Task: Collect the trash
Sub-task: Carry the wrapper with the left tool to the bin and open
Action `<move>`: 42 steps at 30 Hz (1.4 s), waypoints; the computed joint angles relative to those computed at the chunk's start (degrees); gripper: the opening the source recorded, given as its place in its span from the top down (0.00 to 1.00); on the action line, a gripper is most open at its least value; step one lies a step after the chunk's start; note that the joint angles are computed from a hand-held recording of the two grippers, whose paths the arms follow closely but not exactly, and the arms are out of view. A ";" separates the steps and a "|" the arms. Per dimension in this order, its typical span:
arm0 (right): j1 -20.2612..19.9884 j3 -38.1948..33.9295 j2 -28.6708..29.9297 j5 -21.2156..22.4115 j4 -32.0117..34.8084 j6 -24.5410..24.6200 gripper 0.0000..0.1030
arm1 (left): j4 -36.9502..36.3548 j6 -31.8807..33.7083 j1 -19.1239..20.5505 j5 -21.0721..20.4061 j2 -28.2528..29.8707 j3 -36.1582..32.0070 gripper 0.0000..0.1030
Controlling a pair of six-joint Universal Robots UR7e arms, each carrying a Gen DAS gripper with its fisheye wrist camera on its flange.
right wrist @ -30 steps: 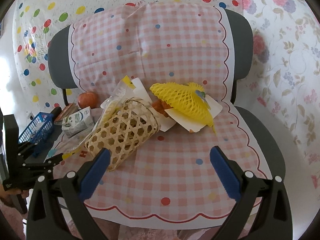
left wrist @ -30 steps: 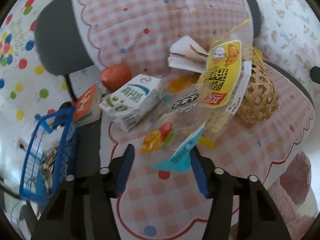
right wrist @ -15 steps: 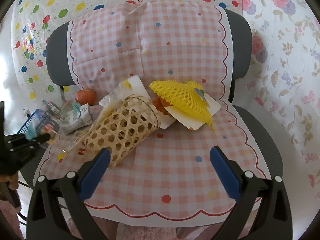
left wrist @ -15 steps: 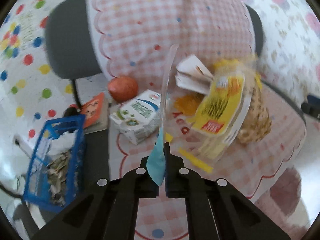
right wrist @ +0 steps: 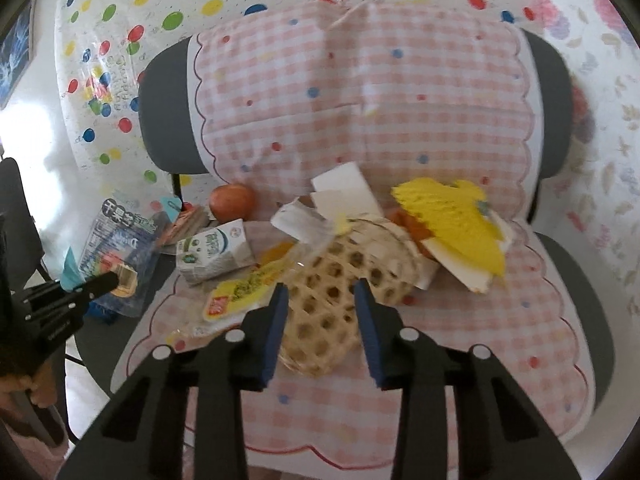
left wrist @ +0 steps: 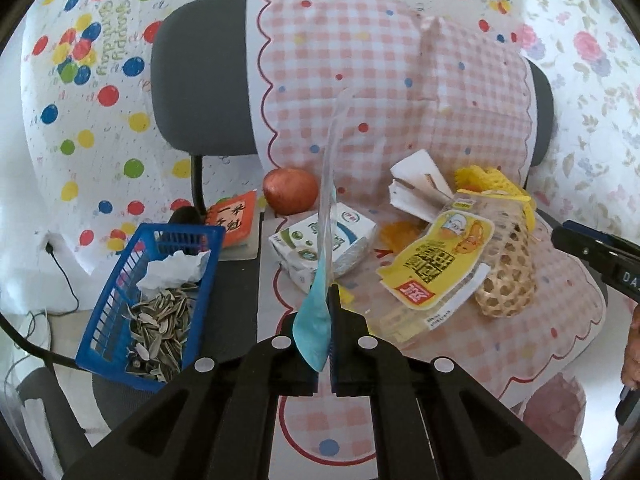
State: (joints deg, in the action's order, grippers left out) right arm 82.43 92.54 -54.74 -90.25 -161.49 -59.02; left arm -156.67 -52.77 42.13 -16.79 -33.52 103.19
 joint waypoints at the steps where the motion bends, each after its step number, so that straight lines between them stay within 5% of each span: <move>1: 0.20 -0.41 0.47 -0.09 0.24 0.30 0.67 | -0.51 0.42 0.08 -0.06 -0.09 0.09 0.96; 11: 2.20 -7.72 7.54 -3.51 -0.06 5.15 0.67 | -6.21 7.43 2.17 -1.11 1.09 -2.59 0.96; 15: 2.82 -9.02 8.61 -2.89 1.21 6.62 0.90 | -5.14 6.83 2.60 -1.34 1.32 -3.53 0.96; 22: 3.67 -3.69 1.44 12.96 1.35 3.95 0.98 | 6.99 -1.86 -0.74 4.55 -1.45 -3.69 0.96; 26: 3.27 2.03 -4.92 18.82 -4.66 0.84 0.98 | -1.82 7.05 -3.81 6.11 -0.48 -4.55 0.96; 32: -0.82 7.41 -12.41 21.53 -10.15 -1.90 0.98 | -22.07 26.80 -6.57 0.57 6.06 -9.48 0.96; 42: -13.89 14.32 -20.78 21.73 -22.73 -0.40 0.98 | -25.75 40.37 -7.51 -14.47 20.65 -23.98 0.96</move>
State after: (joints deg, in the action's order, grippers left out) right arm 68.54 106.86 -75.53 -68.52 -184.22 -59.42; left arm -182.43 -12.39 34.62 -31.25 -12.87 79.21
